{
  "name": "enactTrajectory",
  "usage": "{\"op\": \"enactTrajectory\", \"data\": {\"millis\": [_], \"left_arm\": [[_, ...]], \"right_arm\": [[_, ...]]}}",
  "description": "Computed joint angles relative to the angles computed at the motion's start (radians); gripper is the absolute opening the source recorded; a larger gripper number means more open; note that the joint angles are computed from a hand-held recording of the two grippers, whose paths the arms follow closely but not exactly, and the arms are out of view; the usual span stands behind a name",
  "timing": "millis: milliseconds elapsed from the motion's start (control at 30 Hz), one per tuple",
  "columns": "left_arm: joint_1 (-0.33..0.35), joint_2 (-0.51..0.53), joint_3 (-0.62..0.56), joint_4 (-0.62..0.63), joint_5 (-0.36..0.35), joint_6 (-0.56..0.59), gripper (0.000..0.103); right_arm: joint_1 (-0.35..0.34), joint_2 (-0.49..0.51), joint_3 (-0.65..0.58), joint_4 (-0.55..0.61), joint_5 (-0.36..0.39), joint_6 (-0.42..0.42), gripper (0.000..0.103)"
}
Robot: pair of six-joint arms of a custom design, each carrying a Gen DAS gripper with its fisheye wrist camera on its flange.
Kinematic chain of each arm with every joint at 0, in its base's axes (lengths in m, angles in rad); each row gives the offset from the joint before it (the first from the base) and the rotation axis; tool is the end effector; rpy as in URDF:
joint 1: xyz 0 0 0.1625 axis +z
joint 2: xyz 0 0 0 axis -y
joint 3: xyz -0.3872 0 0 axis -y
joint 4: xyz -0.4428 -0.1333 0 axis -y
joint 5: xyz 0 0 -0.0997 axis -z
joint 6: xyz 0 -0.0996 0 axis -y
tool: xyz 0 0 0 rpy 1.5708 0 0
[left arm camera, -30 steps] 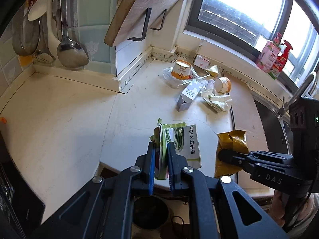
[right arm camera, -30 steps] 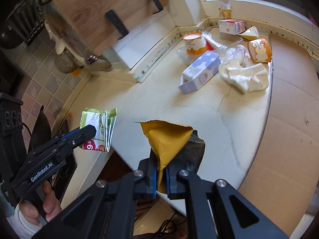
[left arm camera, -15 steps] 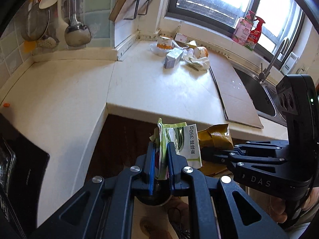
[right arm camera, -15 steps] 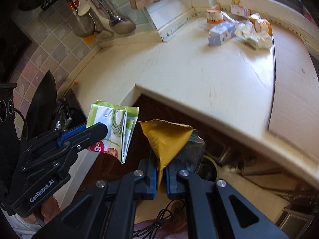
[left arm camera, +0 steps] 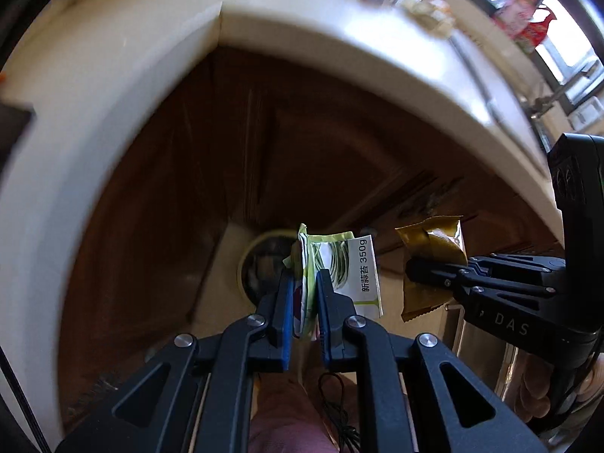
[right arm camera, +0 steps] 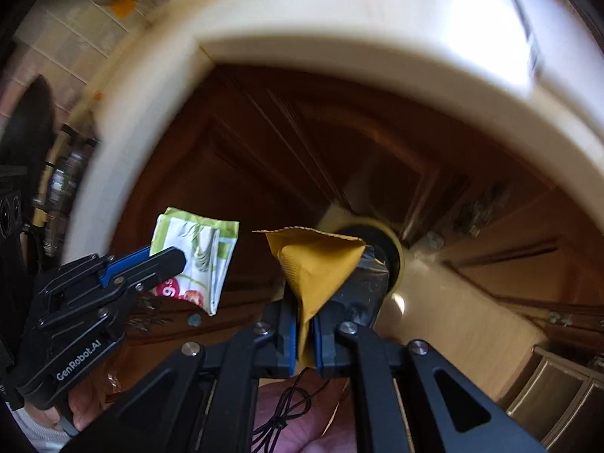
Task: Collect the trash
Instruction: 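Carry the packet and yellow bag down over the floor bin and open both tools, then raise both empty tools back up to the counter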
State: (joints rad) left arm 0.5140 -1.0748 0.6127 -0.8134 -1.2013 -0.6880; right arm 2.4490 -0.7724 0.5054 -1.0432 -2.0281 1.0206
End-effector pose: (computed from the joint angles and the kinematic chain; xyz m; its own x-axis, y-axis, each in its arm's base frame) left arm -0.4819 -0.4665 0.5826 -0.8125 0.3685 -0.4517 0.4106 0.9118 0.0054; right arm 0.6556 -0.4279 0.4375 -0.8876 0.1269 0.4427 0.0249 0.9731 -0.2289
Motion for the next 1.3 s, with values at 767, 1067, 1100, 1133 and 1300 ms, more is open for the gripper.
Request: {"op": "enactTrajectory", "data": {"millis": [767,1067,1100,1133,1300], "left_arm": [[0.277,-0.349,1.015,-0.551,0.042,-0.027,0.066],[0.248,-0.362,1.006,-0.526,0.055,-0.02,0.066],[0.247,-0.36,1.0,-0.524,0.048,-0.022,0.066],[0.245,-0.36,0.992,-0.521,0.039,-0.027,0.066],[0.224,-0.34,0.925,-0.488,0.017,-0.064,0.066]], "right_arm": [[-0.303,-0.373,1.093,-0.697,-0.055,-0.213,0.053],[-0.299,-0.416,1.128,-0.681,-0.024,-0.182,0.053],[-0.293,-0.421,1.131,-0.685,-0.028,-0.179,0.053],[-0.284,-0.424,1.127,-0.683,-0.031,-0.172,0.053],[-0.244,-0.41,1.06,-0.597,-0.034,-0.123,0.053]]}}
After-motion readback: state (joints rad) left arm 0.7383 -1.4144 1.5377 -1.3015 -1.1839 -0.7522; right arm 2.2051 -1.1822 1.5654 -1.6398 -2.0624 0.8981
